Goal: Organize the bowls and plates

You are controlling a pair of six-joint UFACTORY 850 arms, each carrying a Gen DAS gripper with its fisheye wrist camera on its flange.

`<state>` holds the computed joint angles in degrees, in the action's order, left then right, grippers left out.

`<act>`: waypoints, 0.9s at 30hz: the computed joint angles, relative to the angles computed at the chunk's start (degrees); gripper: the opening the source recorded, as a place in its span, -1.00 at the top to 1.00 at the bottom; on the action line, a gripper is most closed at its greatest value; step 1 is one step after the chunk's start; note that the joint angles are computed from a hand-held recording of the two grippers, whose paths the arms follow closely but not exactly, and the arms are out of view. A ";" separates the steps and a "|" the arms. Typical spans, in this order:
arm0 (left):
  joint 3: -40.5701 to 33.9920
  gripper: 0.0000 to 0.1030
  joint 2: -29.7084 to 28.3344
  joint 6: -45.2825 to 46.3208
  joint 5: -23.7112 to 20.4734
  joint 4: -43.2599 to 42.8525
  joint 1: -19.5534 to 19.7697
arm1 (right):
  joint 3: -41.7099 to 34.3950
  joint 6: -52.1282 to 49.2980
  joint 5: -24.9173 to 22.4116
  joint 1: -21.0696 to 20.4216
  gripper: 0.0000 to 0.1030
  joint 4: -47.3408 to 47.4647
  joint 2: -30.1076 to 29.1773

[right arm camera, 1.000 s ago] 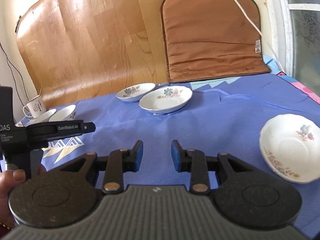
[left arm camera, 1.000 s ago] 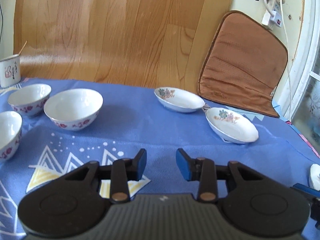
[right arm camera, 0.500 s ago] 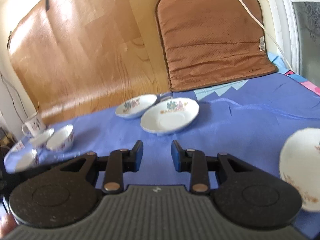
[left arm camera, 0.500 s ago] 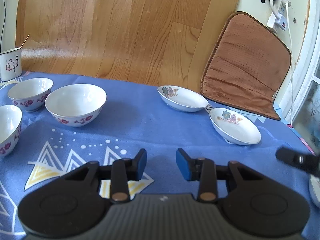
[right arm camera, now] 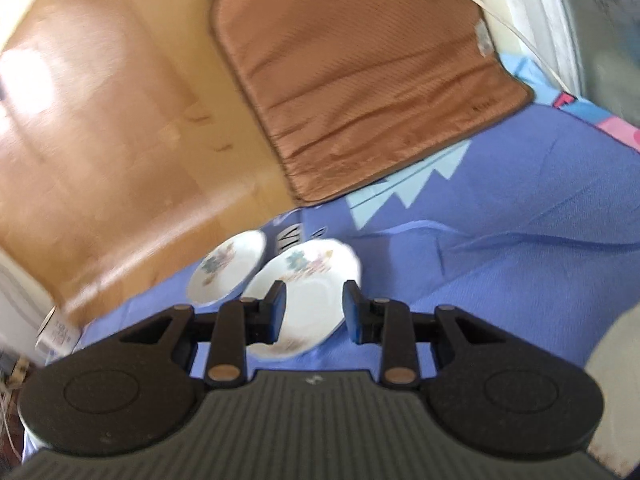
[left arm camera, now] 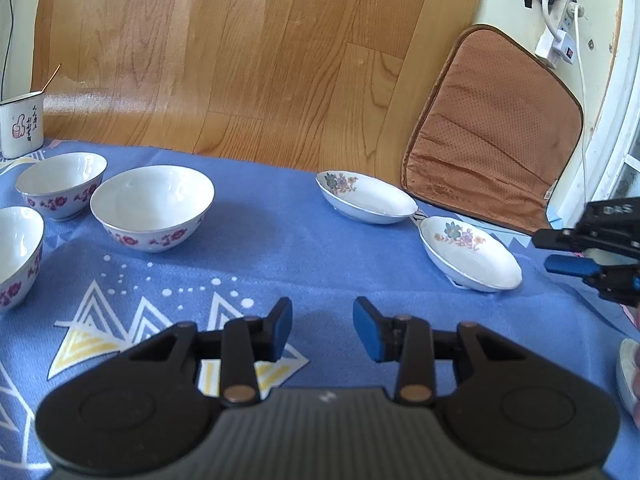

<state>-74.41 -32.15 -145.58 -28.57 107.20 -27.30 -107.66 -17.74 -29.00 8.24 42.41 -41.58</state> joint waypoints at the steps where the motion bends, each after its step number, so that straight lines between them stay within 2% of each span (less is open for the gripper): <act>1: 0.00 0.32 0.02 -0.05 0.01 0.08 0.02 | -1.64 2.98 -0.54 -0.01 0.33 -2.18 -1.16; 5: 0.15 0.32 0.05 -0.72 0.07 0.76 0.03 | -6.52 12.05 -2.68 0.14 0.33 -8.94 -4.80; 12: 0.67 0.32 0.51 -2.74 0.67 2.45 0.31 | -10.61 16.12 -5.30 0.67 0.33 -13.29 -7.88; 14: 1.31 0.32 0.93 -5.81 0.89 5.13 0.57 | -13.33 16.97 -7.95 0.59 0.48 -13.11 -9.77; 15: 1.90 0.32 1.28 -8.62 0.97 7.49 0.77 | -14.23 16.85 -9.27 0.43 0.74 -12.12 -10.45; 16: 2.48 0.32 1.64 -11.45 1.15 9.80 1.02 | -15.06 17.58 -10.52 0.40 0.80 -12.21 -10.96; 19: 4.27 0.22 2.60 -21.78 1.43 17.80 1.94 | -13.66 14.04 -13.54 -0.46 0.80 -5.38 -9.90; 22: 5.32 0.22 3.11 -29.35 1.37 23.98 2.62 | -11.63 9.79 -19.93 -1.77 0.80 4.04 -8.62; 27: 5.98 0.22 3.48 -32.61 1.13 26.39 2.78 | -3.65 2.56 -25.65 -2.60 0.80 11.54 -3.58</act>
